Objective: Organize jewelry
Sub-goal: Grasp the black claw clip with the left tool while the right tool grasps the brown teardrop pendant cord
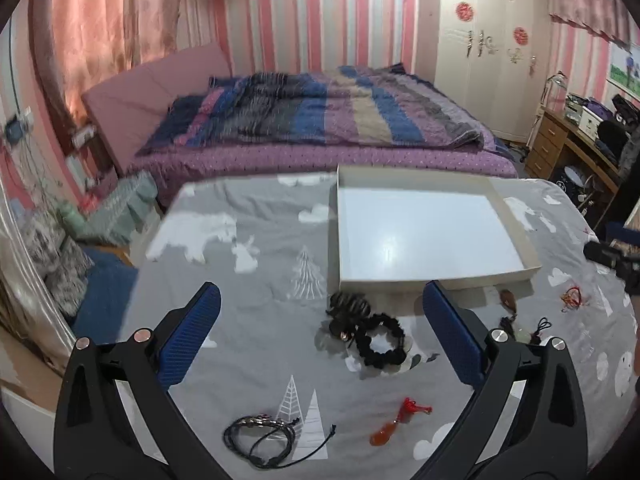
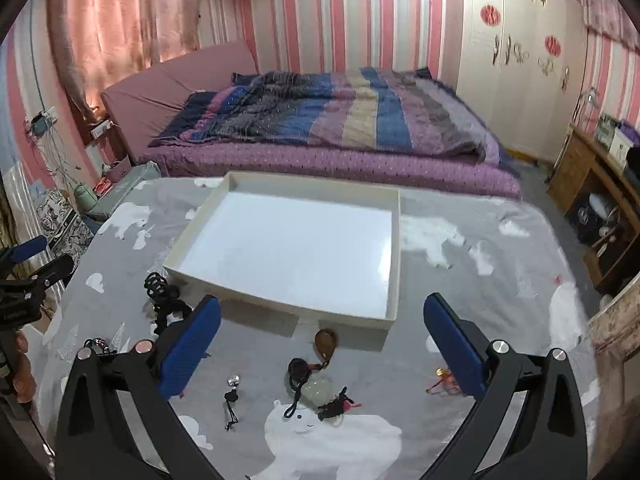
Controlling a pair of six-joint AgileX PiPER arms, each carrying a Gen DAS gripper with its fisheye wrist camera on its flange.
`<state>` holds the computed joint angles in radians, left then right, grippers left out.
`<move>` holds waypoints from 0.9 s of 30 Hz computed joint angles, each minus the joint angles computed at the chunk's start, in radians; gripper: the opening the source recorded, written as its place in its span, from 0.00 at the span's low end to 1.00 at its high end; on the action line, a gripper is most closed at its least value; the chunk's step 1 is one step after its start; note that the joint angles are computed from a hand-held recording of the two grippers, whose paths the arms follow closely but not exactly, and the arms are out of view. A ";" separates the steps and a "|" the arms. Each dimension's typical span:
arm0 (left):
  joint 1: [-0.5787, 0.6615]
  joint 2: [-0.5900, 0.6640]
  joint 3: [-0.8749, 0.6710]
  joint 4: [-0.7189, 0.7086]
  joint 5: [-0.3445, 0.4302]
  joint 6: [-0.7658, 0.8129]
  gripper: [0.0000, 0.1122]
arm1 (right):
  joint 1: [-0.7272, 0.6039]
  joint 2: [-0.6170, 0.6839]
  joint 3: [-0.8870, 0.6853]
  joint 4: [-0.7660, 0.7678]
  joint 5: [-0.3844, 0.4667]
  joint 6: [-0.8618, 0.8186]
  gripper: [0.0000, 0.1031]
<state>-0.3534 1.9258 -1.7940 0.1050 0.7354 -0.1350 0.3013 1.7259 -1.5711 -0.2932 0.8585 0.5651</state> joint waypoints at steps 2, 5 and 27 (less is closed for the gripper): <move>0.021 0.039 -0.007 -0.058 0.003 0.043 0.89 | -0.015 0.037 0.019 0.041 -0.005 -0.019 0.98; 0.032 0.104 -0.045 -0.055 0.020 0.040 0.89 | -0.031 0.078 0.032 0.088 -0.013 -0.041 0.97; -0.004 0.410 -0.424 -0.010 0.248 0.185 0.78 | -0.029 0.327 -0.128 0.157 0.153 -0.196 0.68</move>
<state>-0.3578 2.3360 -2.2184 0.0954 0.9837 0.0504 0.2725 2.0533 -1.6986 -0.1359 1.0118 0.3695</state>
